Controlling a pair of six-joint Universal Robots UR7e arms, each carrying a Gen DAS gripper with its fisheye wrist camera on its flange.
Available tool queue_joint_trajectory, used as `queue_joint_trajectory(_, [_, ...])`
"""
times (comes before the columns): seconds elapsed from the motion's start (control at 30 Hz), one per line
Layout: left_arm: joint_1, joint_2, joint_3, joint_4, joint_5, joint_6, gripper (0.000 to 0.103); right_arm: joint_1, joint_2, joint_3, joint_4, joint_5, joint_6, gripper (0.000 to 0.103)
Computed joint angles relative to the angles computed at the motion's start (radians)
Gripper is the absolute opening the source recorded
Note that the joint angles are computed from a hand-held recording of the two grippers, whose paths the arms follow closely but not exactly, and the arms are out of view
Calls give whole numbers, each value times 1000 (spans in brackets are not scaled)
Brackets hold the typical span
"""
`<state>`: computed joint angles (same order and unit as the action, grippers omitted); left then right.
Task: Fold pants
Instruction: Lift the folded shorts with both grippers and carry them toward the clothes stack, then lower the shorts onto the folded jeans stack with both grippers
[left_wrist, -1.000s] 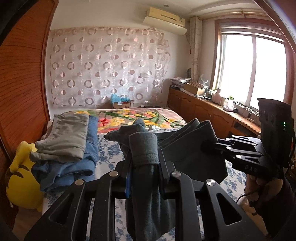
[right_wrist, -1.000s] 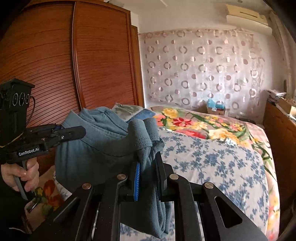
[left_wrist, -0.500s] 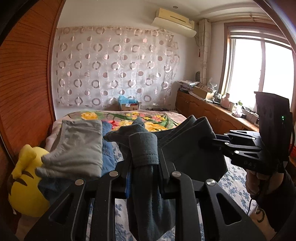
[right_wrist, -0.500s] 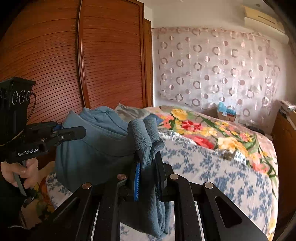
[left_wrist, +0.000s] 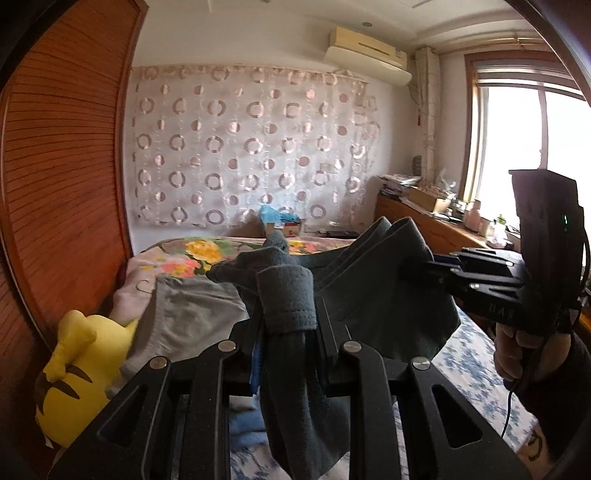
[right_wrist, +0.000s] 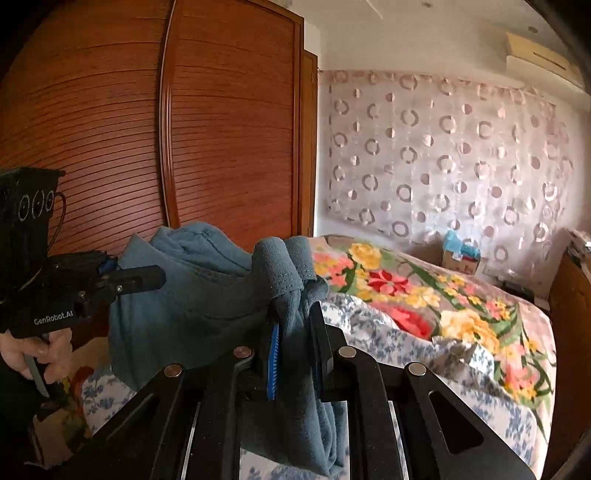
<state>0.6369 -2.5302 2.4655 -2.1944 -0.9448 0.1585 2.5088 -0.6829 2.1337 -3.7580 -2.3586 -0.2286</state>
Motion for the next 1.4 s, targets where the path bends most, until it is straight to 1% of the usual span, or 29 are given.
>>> queue_joint_trajectory(0.1, [74, 57, 1, -105, -33, 56, 23, -38, 7, -13, -7, 33, -36, 14])
queue_joint_trajectory(0.2, [120, 91, 3, -172, -48, 87, 23, -64, 24, -38, -20, 50, -85, 14])
queue_joint_trajectory(0.33, [160, 119, 8, -232, -54, 110, 23, -100, 46, -90, -10, 85, -146, 14])
queue_joint_trajectory(0.53, [216, 146, 10, -281, -48, 144, 23, -159, 89, -175, 31, 160, -229, 14])
queue_joint_trajectory(0.7, [298, 188, -1, -332, -71, 179, 23, -211, 124, -243, 63, 234, -269, 14])
queue_joint_trajectory(0.93, [365, 191, -11, -348, -109, 193, 23, -260, 169, -356, 143, 311, -324, 14])
queue_joint_trajectory(1.07, [391, 187, -9, -349, -122, 176, 23, -268, 188, -394, 179, 334, -347, 14])
queue_joint_trajectory(1.23, [381, 181, -2, -333, -94, 155, 25, -269, 213, -433, 232, 311, -373, 14])
queue_joint_trajectory(1.33, [389, 170, -7, -311, -93, 146, 32, -273, 204, -440, 276, 299, -352, 14])
queue_joint_trajectory(1.4, [397, 167, -8, -309, -103, 143, 41, -276, 197, -447, 303, 284, -330, 23])
